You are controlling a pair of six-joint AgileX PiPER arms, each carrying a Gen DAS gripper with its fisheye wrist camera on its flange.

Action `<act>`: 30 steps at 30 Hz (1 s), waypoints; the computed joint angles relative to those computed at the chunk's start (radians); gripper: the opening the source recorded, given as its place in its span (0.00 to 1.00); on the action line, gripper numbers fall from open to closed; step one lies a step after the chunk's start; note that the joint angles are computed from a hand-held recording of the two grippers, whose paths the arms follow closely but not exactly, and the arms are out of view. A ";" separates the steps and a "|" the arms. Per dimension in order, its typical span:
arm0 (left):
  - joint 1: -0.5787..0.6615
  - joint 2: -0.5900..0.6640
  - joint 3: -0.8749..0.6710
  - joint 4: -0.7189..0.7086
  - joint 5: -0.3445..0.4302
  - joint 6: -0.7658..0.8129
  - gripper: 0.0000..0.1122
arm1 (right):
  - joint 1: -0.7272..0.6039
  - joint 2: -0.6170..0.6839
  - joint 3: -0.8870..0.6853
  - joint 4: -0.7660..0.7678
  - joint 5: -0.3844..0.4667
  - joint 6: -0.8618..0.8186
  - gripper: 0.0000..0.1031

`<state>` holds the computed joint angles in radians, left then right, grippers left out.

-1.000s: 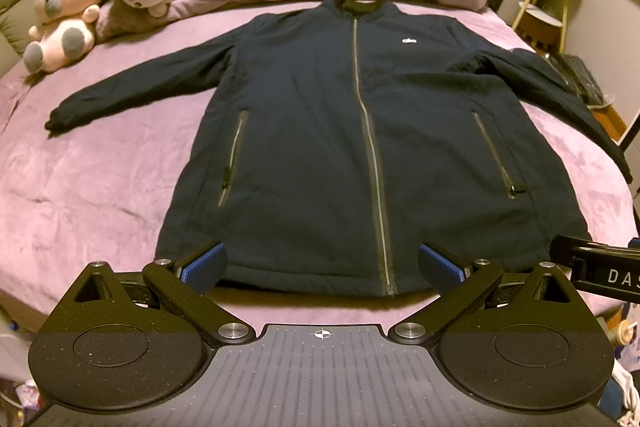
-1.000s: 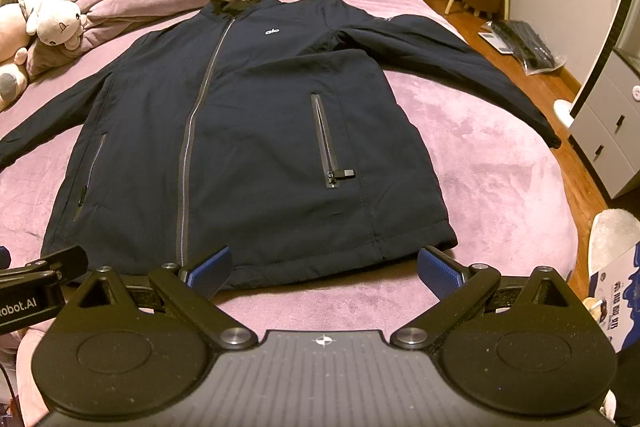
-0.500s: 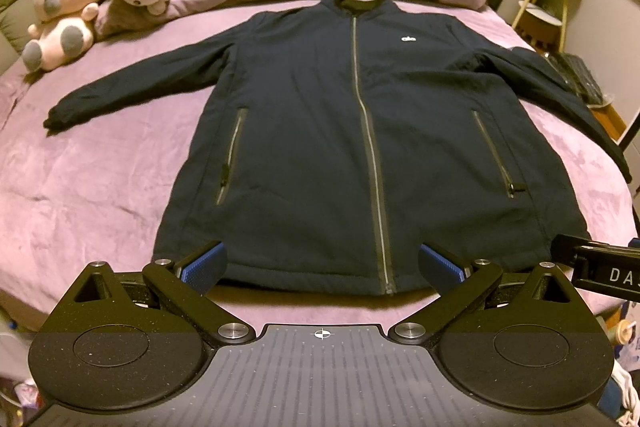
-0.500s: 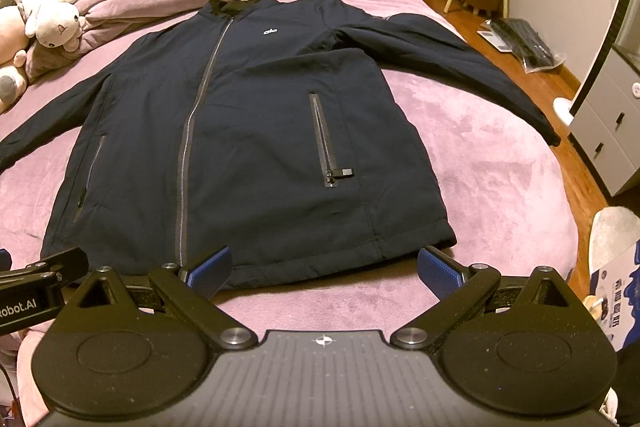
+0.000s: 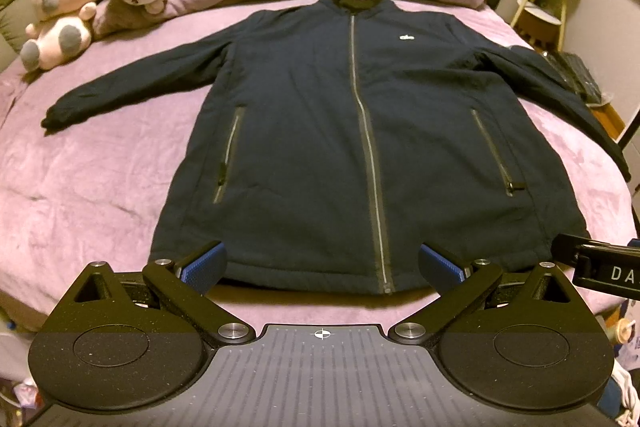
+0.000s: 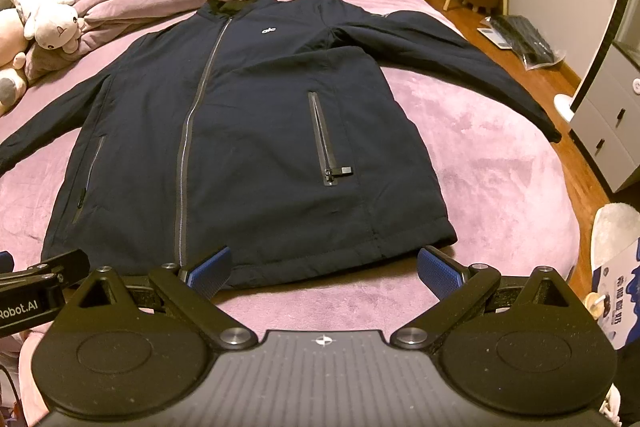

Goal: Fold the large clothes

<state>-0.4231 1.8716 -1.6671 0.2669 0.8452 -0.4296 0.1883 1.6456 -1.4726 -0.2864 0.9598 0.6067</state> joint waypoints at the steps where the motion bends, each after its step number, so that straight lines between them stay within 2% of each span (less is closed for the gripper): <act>1: 0.000 0.000 0.001 0.001 -0.002 -0.001 0.92 | -0.002 -0.001 0.001 0.002 -0.001 -0.001 0.96; 20: 0.014 0.027 -0.023 -0.014 0.005 0.003 0.92 | -0.057 -0.001 0.032 0.104 -0.056 -0.067 0.96; 30: 0.037 0.083 -0.080 -0.039 0.028 0.021 0.92 | -0.107 0.029 0.035 0.189 -0.092 -0.126 0.96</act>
